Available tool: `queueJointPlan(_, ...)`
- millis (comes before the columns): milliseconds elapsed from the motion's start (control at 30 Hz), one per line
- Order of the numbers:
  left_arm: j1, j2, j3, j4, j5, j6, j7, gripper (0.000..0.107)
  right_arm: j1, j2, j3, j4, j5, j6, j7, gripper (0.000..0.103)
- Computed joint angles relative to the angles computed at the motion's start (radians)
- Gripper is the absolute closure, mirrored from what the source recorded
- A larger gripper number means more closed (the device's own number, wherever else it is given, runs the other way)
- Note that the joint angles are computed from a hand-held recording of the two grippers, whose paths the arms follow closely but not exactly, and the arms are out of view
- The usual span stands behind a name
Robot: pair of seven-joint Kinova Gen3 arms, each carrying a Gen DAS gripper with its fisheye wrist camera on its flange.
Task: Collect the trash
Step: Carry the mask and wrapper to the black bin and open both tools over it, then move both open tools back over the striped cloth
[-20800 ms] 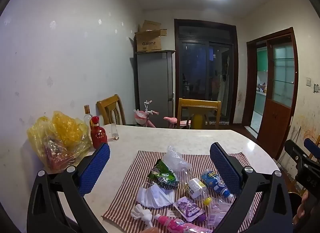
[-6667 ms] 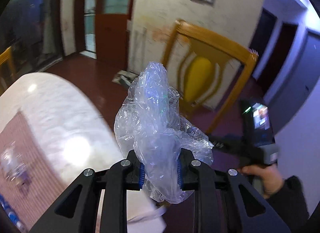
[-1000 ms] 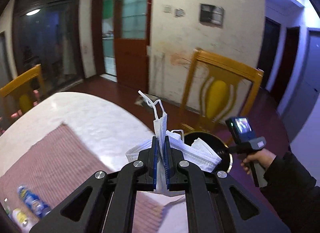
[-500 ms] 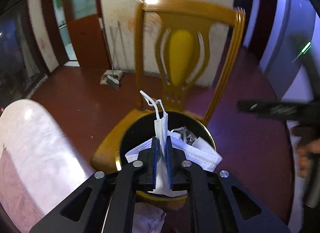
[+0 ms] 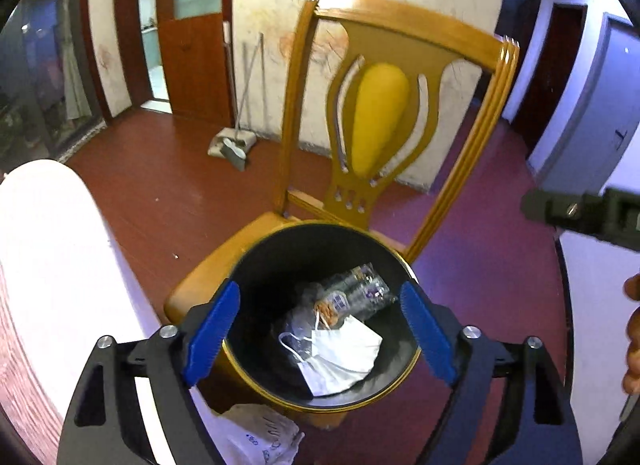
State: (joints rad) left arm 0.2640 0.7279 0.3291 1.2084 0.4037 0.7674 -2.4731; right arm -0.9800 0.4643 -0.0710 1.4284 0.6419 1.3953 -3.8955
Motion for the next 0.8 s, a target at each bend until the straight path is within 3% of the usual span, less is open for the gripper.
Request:
queueJointPlan(133, -0.065, -0.030, 0.017, 0.005, 0.046, 0.022, -0.016, 0.023, -0.027, 0.021, 0.035, -0.059, 0.011, 0.018, 0.051, 0.023)
queueJointPlan(300, -0.201, -0.102, 0.043, 0.054, 0.159, -0.010, -0.094, 0.017, -0.155, 0.068, 0.254, -0.166, -0.054, -0.006, 0.220, 0.023)
queueJointPlan(400, -0.306, -0.158, 0.041, 0.096, 0.243, -0.035, -0.144, 0.014, -0.167, 0.131, 0.306, -0.303, -0.066, 0.010, 0.342, 0.023)
queueJointPlan(567, -0.493, -0.258, 0.009, 0.168, 0.399, -0.058, -0.268, 0.010, -0.140, 0.235, 0.274, -0.535, 0.029, -0.036, 0.545, 0.023)
queueJointPlan(800, -0.671, -0.388, -0.136, 0.268, 0.538, -0.132, -0.387, 0.010, -0.046, 0.385, -0.014, -0.859, 0.272, -0.176, 0.830, 0.023)
